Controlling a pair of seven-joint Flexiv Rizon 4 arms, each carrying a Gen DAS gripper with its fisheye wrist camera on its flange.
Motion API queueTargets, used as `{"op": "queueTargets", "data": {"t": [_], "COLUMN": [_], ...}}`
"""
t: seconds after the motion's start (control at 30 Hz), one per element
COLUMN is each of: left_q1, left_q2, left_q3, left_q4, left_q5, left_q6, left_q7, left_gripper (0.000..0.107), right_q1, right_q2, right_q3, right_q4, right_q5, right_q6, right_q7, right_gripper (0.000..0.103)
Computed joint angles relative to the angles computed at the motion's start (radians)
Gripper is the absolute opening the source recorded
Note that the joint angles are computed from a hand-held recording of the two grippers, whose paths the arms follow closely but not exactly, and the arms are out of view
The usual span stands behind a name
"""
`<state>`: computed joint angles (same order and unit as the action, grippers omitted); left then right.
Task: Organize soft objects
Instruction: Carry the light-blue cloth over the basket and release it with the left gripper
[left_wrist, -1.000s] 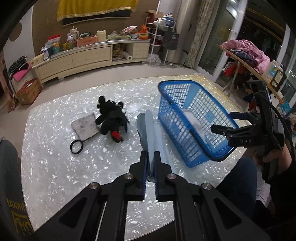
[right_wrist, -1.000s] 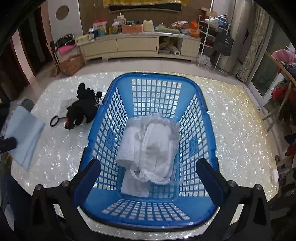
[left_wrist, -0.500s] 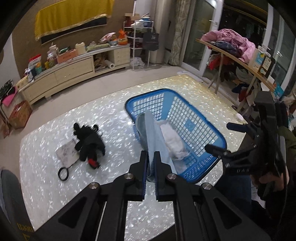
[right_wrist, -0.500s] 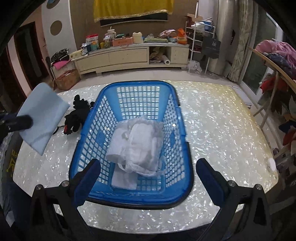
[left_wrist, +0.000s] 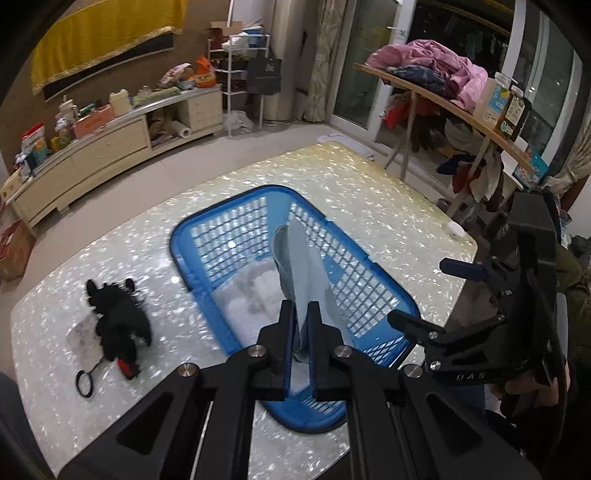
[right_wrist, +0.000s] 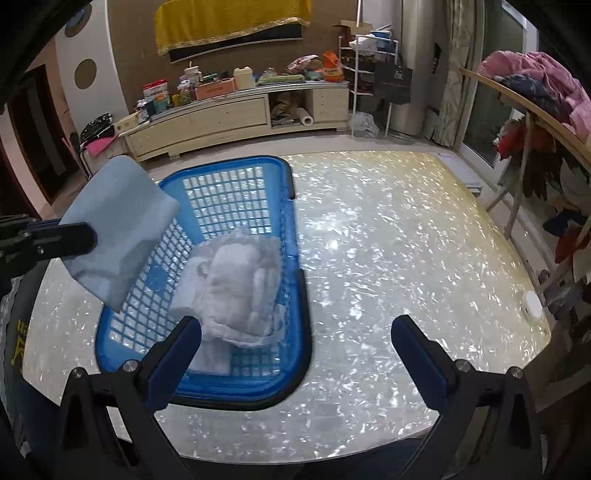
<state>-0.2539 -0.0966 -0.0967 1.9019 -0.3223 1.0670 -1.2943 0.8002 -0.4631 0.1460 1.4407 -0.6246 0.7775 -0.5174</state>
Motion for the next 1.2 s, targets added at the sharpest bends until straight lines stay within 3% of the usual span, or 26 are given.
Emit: {"op": "queueTargets", "data": {"t": [0.27, 0.47, 0.63, 0.8, 0.87, 0.93, 1.03, 1.1, 1.2], "left_q1": [-0.004, 0.002, 0.025, 0.025, 0.007, 0.002, -0.006, -0.014, -0.019], "left_q2": [-0.118, -0.205, -0.259, -0.288, -0.294, -0.302, -0.295, -0.287, -0.273], "left_q3": [-0.015, -0.028, -0.054, -0.026, 0.007, 0.019, 0.018, 0.023, 0.033], "left_q4": [-0.092, -0.151, -0.171, -0.202, -0.229, -0.262, -0.269, -0.268, -0.270], "left_q5": [0.048, 0.032, -0.045, -0.014, 0.052, 0.099, 0.138, 0.165, 0.198], "left_q6": [-0.056, -0.061, -0.060, -0.117, -0.145, -0.194, -0.182, -0.166, -0.165], "left_q7": [-0.044, -0.033, 0.007, -0.043, -0.095, -0.118, -0.124, -0.137, -0.164], "left_gripper": [0.005, 0.005, 0.005, 0.006, 0.015, 0.042, 0.069, 0.078, 0.078], "right_q1": [-0.028, -0.033, -0.035, -0.036, -0.035, -0.032, -0.023, -0.020, -0.017], "right_q2": [-0.006, -0.025, -0.038, -0.046, -0.049, -0.051, -0.056, -0.054, -0.042], "right_q3": [0.007, 0.005, 0.005, 0.006, 0.007, 0.009, 0.006, 0.008, 0.007], "right_q4": [0.013, -0.001, -0.012, -0.019, -0.024, -0.033, -0.047, -0.050, -0.039], "right_q5": [0.038, 0.066, 0.087, 0.107, 0.115, 0.121, 0.120, 0.123, 0.120], "right_q6": [0.017, 0.017, 0.027, 0.024, 0.023, 0.016, 0.010, 0.005, 0.008], "right_q7": [-0.007, -0.023, -0.030, -0.042, -0.044, -0.048, -0.051, -0.054, -0.045], "right_gripper": [0.103, 0.103, 0.103, 0.103, 0.103, 0.103, 0.103, 0.103, 0.103]}}
